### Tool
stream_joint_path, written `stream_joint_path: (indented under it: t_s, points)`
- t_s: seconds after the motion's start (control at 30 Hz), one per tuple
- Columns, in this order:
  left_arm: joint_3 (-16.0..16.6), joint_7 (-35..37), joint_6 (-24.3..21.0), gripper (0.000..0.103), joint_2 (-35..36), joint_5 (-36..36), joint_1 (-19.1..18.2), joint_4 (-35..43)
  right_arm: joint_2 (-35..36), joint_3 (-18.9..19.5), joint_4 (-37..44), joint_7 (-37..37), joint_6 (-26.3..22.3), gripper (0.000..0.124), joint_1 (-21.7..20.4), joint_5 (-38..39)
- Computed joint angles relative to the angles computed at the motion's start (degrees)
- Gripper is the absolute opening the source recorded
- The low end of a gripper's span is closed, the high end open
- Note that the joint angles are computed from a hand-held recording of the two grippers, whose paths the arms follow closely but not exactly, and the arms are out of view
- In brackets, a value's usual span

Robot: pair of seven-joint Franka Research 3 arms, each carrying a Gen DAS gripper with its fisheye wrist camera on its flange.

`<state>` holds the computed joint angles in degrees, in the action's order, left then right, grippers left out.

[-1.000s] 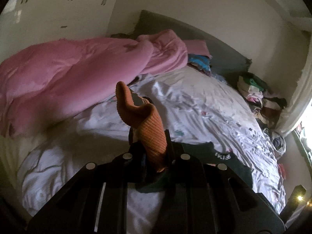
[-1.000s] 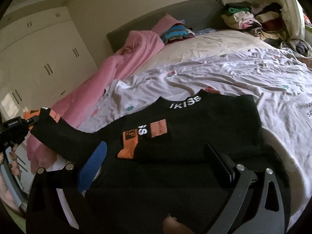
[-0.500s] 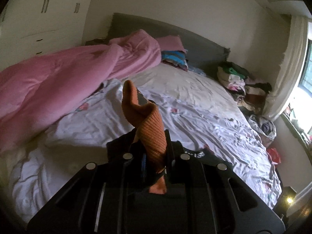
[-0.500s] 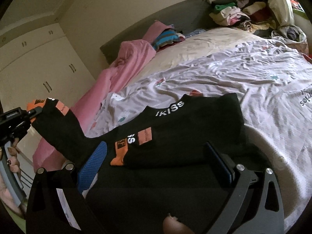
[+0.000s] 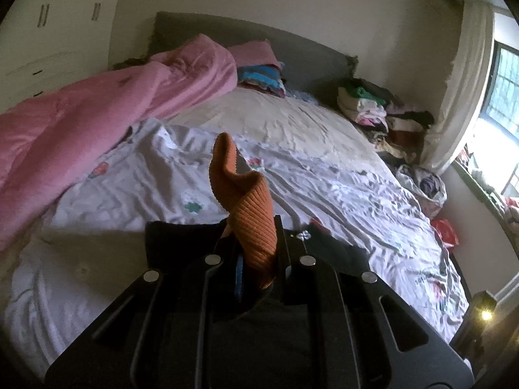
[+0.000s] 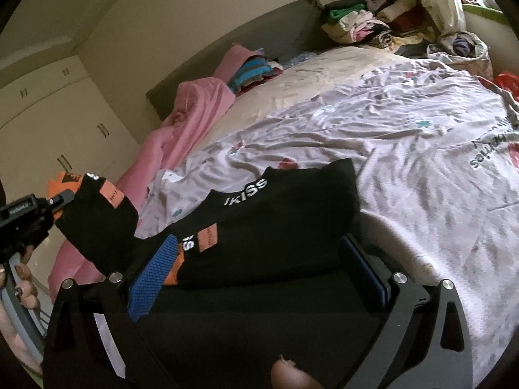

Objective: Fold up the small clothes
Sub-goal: 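Lower the second cuff onto the shirt front with the left gripper, then grasp the laid orange cuff with the right gripper while the left gripper releases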

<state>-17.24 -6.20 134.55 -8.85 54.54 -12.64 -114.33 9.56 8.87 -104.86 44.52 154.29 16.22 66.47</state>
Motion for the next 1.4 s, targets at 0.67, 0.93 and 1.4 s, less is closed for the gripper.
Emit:
stream_joint_path:
  t_s: [0.67,0.93,1.4]
  points:
    - [3.0,4.1,9.0,0.007,9.9,-3.0,-2.7,3.4,0.4,-1.0,-0.4,3.5,2.7,0.098,-1.4,-2.9]
    - [4.1,8.3,14.0,0.007,13.8,-6.5,-3.9,4.0,0.7,-1.1,-0.9,6.1,4.2,0.098,-1.9,-5.6]
    - [5.3,18.4,23.1,0.012,18.8,-14.8,-5.5,4.0,0.8,-1.6,-2.1,12.6,6.1,0.098,-2.1,-13.1]
